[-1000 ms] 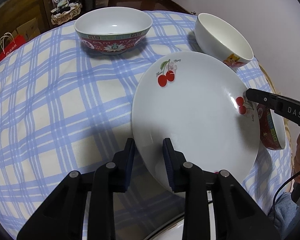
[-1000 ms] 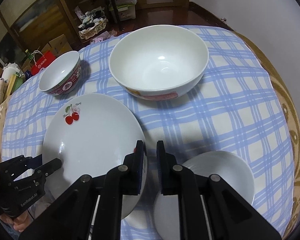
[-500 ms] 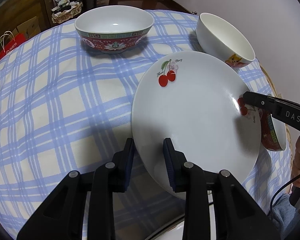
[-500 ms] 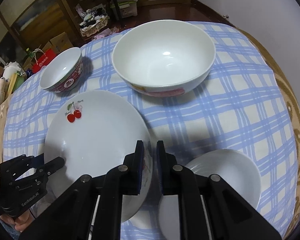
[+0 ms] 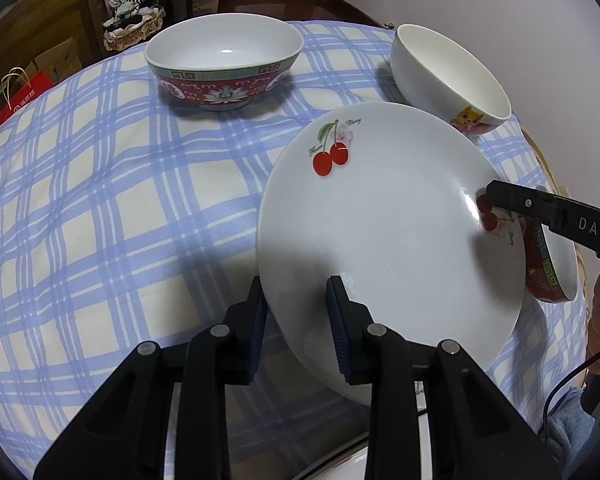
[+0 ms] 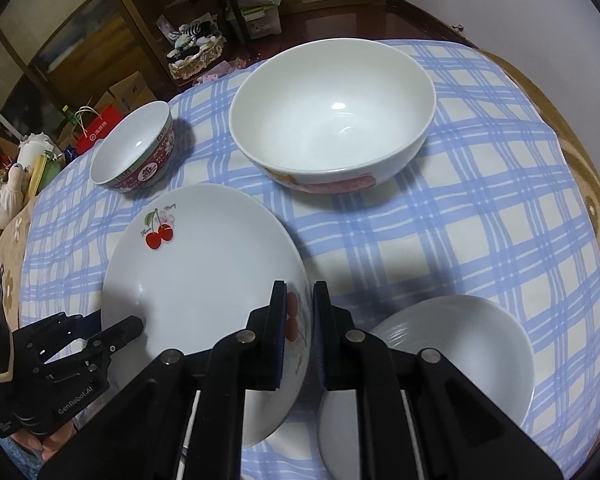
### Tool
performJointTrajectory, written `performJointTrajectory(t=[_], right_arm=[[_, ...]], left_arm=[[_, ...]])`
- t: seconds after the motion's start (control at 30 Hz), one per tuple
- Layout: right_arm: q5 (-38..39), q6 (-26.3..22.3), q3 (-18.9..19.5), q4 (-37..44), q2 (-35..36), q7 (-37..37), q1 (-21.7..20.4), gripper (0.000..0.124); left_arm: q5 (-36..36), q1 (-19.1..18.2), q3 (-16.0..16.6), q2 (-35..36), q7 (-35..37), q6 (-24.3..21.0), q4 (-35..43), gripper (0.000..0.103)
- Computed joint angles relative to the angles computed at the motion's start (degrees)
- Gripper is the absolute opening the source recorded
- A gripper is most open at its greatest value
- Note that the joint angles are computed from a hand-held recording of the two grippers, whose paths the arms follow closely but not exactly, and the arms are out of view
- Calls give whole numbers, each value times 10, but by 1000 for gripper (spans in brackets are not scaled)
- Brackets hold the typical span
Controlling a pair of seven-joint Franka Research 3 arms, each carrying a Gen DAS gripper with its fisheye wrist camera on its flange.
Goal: Organize plates and bowls
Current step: 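Grip the cherry plate rim with the left tool while the right tool grips a plate rim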
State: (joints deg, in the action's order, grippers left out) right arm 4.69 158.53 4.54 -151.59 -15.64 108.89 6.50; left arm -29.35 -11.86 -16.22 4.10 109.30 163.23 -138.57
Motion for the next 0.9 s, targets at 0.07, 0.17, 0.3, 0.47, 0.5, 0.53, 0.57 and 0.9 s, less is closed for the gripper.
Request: performJointTrajectory(t=[0.07,0.17,0.3,0.47,0.5,0.53,0.57,0.9], right_arm=[[-9,0,4,1,1,4,-4,14],[-34,4,13,-1,1,19,-13,14],[-66,12,29,-6,-3,61,-26,11],[-134,6,48,-4,-5,118,-42,9],[-131,9,43,-6,-6,119,-37,9],[-125,11,38,-8,-8,115,-31,9],[-119,14,33,-10,-9,113,-28,9],[-97,34,31,-22,-22,111,-21,7]], left_arm=[[-5,1,0,1,6,-4,3,29],[-27,5,-3,2,27,-9,5,27],[-30,-1,-2,-3,23,7,-3,25],[-56,-1,-1,-10,43,4,-6,23],[-63,-1,1,-11,47,-3,-4,22],[-68,-1,3,-11,51,-9,-2,22],[-78,0,4,-13,58,-14,-1,22],[-157,1,17,-21,106,-36,4,22]])
